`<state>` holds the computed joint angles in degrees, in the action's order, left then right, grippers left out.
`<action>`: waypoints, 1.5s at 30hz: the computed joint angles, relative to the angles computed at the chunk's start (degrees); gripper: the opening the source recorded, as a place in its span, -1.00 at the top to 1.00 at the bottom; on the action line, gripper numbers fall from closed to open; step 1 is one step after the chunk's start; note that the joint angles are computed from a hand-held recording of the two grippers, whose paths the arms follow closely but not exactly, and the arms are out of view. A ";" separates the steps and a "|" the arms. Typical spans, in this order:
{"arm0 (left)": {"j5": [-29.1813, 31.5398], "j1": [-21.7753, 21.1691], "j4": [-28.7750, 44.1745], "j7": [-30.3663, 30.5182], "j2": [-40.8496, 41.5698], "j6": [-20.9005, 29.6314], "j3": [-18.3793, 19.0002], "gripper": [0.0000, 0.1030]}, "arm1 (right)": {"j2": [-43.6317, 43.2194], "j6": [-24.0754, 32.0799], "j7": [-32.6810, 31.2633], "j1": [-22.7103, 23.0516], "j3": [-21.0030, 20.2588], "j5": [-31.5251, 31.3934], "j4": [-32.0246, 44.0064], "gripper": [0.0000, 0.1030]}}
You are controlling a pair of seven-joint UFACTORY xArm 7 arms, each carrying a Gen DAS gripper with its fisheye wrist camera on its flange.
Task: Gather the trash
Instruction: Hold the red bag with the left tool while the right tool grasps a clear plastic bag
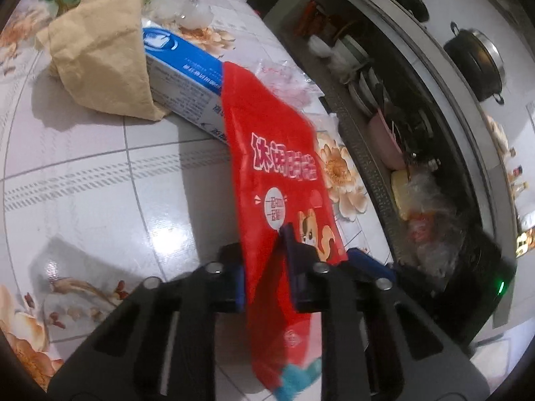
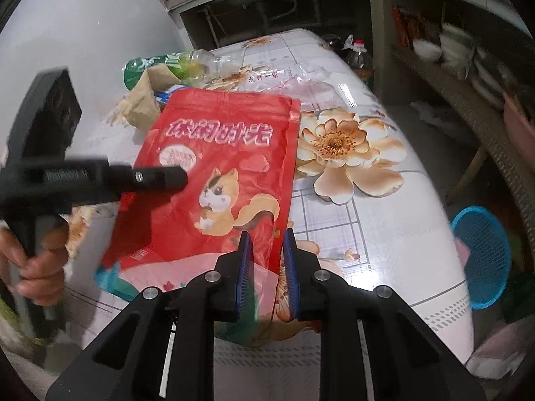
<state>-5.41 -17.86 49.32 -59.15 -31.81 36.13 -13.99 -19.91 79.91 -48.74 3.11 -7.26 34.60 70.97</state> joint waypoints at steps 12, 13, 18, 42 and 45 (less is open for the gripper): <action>5.53 1.40 0.43 -1.78 -5.24 7.83 -3.31 0.89 | 27.75 11.75 18.47 -4.53 3.83 7.95 35.21 -0.03; 5.44 1.35 -0.01 -1.98 -5.79 7.97 -3.32 0.89 | 31.32 14.54 22.26 -4.54 5.03 7.28 39.80 -0.04; 5.35 1.60 -0.93 -2.67 -6.99 8.63 -3.45 0.89 | 39.68 20.12 35.36 -4.43 9.89 6.40 48.35 -0.04; 5.40 1.72 -1.53 -3.92 -8.05 7.05 -4.13 0.96 | 38.62 4.59 37.48 1.36 15.33 -6.59 45.38 0.94; 6.69 2.37 -0.24 -3.90 -7.78 7.33 -4.90 0.99 | 35.91 4.68 34.94 -1.19 14.56 -2.70 42.48 0.95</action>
<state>1.28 -15.48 49.08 -63.05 -39.59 43.46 -18.89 16.00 84.60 -13.81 1.91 7.30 31.90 113.45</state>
